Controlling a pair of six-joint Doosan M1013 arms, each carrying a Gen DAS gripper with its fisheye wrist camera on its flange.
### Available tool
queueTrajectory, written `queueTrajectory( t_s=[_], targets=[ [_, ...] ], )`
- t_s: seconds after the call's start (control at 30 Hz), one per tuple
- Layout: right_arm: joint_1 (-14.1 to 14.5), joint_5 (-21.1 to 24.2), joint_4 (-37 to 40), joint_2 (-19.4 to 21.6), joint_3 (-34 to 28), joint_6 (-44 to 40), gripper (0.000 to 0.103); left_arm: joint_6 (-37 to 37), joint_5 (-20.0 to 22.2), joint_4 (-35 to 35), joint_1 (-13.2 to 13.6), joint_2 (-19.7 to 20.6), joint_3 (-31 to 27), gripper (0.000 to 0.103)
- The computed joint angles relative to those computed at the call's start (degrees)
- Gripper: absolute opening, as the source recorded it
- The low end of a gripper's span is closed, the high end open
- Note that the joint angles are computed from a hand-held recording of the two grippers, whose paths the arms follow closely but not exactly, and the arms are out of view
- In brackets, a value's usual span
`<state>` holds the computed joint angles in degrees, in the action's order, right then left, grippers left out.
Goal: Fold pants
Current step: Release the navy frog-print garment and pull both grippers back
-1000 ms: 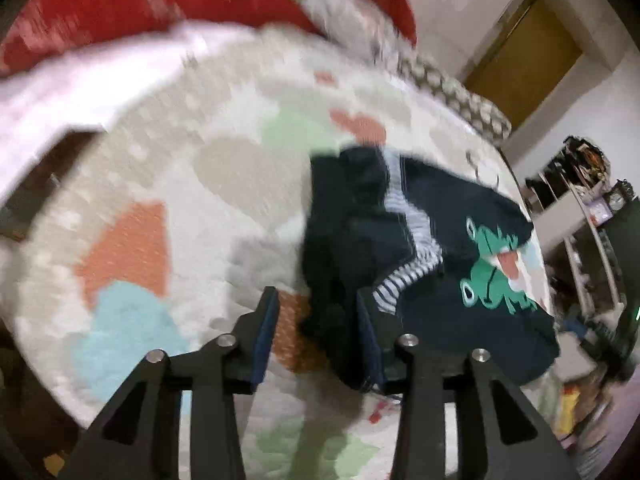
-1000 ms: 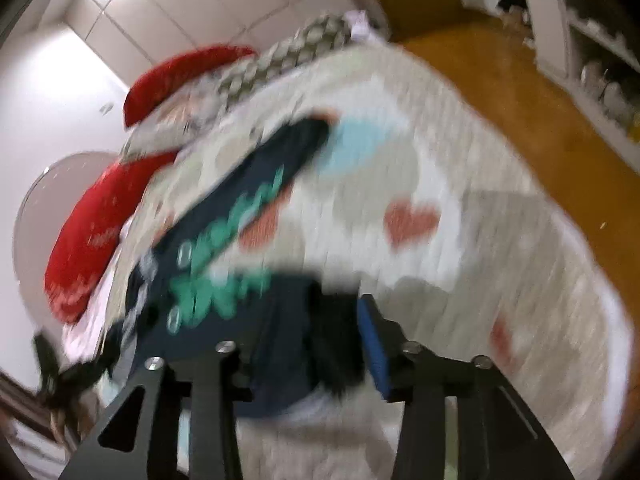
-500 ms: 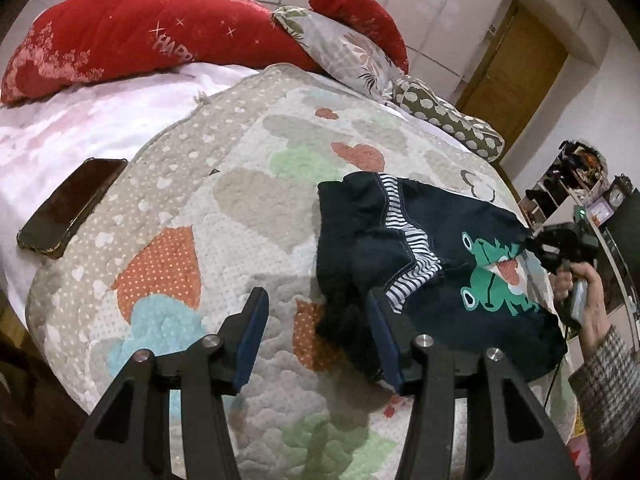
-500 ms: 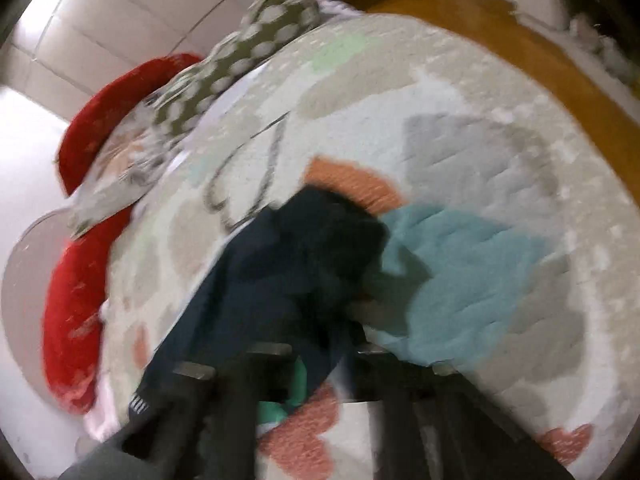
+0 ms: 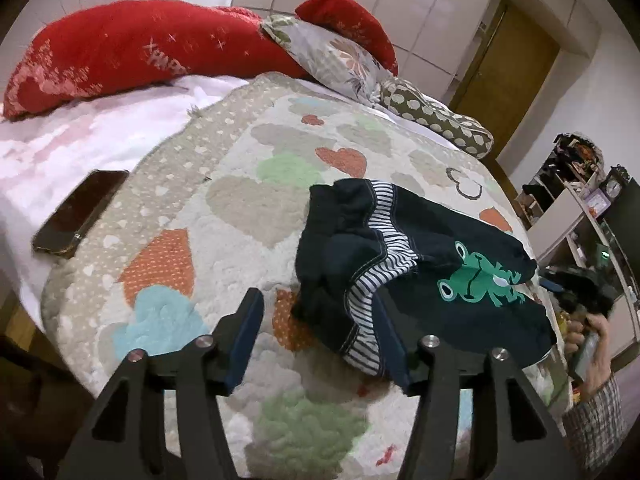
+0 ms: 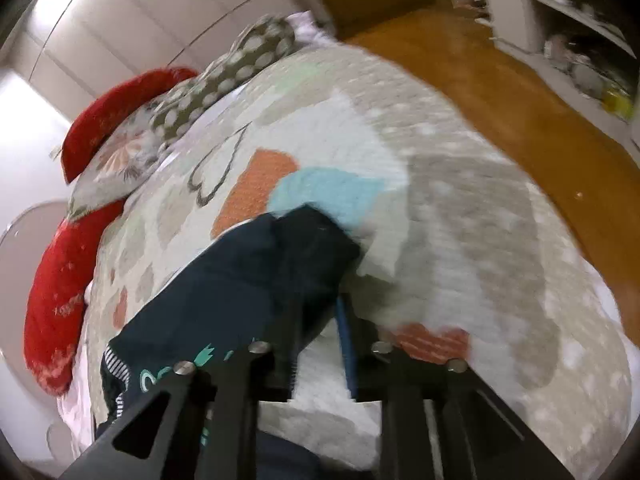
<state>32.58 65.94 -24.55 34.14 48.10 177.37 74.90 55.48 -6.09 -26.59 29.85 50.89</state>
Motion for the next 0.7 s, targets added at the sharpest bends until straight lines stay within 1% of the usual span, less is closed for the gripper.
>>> queueTrajectory(
  t_s=[0.07,0.1,0.13,0.2,0.3,0.33,0.37,0.4,0.43,0.47,0.57,0.63,0.67,0.7],
  targets=[
    [1.4,-3.8,-2.5,-2.3,3.4,0.2,0.027,-0.6,-0.7,0.7,-0.1,-0.6,0.8,0.062],
    [2.0,-4.0,-3.1,-2.8,4.0,-0.4,0.038,-0.8,-0.7,0.6,-0.1,-0.7,0.9,0.062],
    [3.0,-3.8,-4.2,-3.4,4.7,-0.7,0.052,-0.8,-0.4,0.3,-0.1,-0.6,0.8,0.062],
    [4.7,-3.8,-5.9,-4.2,6.3,0.2,0.063,-0.4,0.8,-0.6,-0.2,-0.2,0.1,0.062],
    [5.7,-5.0,-4.2,-4.4,7.8,-0.5,0.063,0.4,2.1,-1.7,-0.8,0.2,-0.8,0.062],
    [5.8,-5.9,-2.6,-4.2,8.0,-1.9,0.057,0.6,2.3,-1.6,-1.0,0.2,-1.0,0.062],
    [5.9,-6.4,-1.5,-3.9,8.0,-3.3,0.044,0.6,2.5,-1.2,-1.3,0.3,-1.2,0.062],
    [6.0,-5.9,-0.4,-3.5,7.5,-4.9,0.018,0.6,2.8,-0.6,-1.5,0.3,-1.5,0.062],
    [5.9,-5.1,0.4,-3.1,6.9,-6.2,0.016,0.4,2.9,-0.2,-1.7,0.3,-1.6,0.062],
    [6.1,-4.5,-0.6,-3.1,7.1,-5.3,0.015,0.5,3.2,0.2,-1.9,0.4,-1.8,0.062],
    [6.6,-3.4,-3.7,-4.4,9.1,0.0,0.013,0.2,4.0,0.7,-2.1,0.6,-2.0,0.062],
    [6.8,-1.6,-4.6,-5.0,10.1,2.2,0.013,0.1,4.8,0.4,-2.1,0.9,-2.3,0.062],
    [6.9,-1.0,-5.1,-5.1,10.1,2.5,0.014,0.1,5.1,0.1,-2.1,1.0,-2.4,0.062],
    [7.1,-0.2,-5.9,-5.1,10.2,2.8,0.019,0.4,5.4,-0.3,-2.1,1.1,-2.4,0.062]
  ],
)
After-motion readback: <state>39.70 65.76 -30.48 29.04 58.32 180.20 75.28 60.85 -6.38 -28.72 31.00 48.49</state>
